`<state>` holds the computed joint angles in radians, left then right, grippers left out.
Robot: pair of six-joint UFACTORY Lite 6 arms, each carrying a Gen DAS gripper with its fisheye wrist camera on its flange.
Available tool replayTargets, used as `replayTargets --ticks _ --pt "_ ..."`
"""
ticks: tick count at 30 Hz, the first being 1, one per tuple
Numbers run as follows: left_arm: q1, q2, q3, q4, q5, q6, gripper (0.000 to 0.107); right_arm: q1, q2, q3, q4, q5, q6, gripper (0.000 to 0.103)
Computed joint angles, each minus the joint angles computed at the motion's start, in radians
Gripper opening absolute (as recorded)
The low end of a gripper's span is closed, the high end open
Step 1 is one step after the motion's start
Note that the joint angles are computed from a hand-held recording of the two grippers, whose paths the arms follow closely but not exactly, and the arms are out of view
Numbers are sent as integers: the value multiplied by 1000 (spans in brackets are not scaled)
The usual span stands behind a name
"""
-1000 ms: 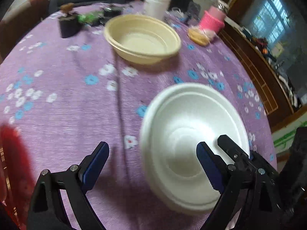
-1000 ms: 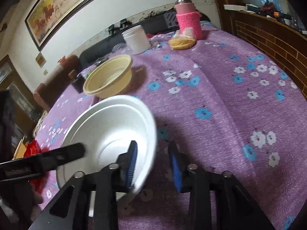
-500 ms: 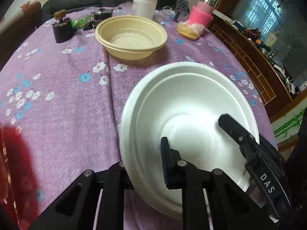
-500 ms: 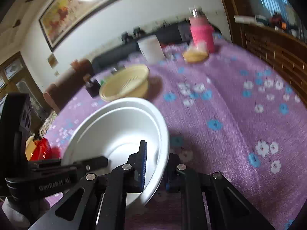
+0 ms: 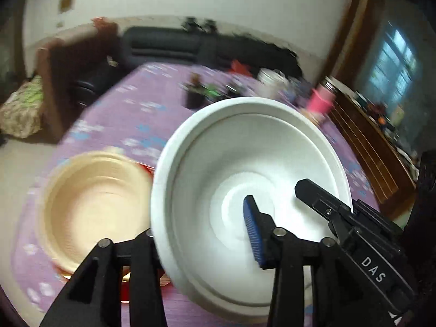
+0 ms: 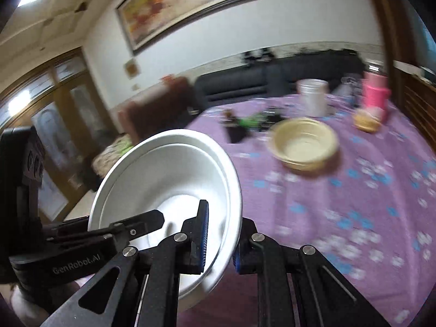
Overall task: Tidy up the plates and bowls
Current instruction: 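Carry the white bowl onto the beige bowl on the stack, release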
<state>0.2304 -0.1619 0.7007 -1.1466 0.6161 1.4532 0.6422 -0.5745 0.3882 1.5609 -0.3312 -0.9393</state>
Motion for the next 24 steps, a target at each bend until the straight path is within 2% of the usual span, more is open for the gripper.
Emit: replayTargets --ticks 2,5,9,11,13,15,19,21,24 --pt "106 40 50 -5 12 44 43 48 189 145 -99 9 95 16" --pt "207 156 156 -4 12 69 45 89 462 374 -124 36 70 16" --pt "242 334 300 11 -52 70 45 87 726 614 18 107 -85 16" --pt "239 410 357 16 -97 77 45 77 843 729 188 130 -253 16" --pt "235 448 386 30 -131 88 46 78 924 805 294 111 -364 16" --pt "259 465 404 5 -90 124 49 87 968 836 288 95 -365 16" --pt "308 481 433 -8 1 112 73 120 1020 873 269 15 -361 16" --pt "321 501 460 -10 31 90 74 135 1025 879 242 -19 -345 17" --pt "371 524 494 17 104 50 74 149 1025 882 207 -39 -318 28"
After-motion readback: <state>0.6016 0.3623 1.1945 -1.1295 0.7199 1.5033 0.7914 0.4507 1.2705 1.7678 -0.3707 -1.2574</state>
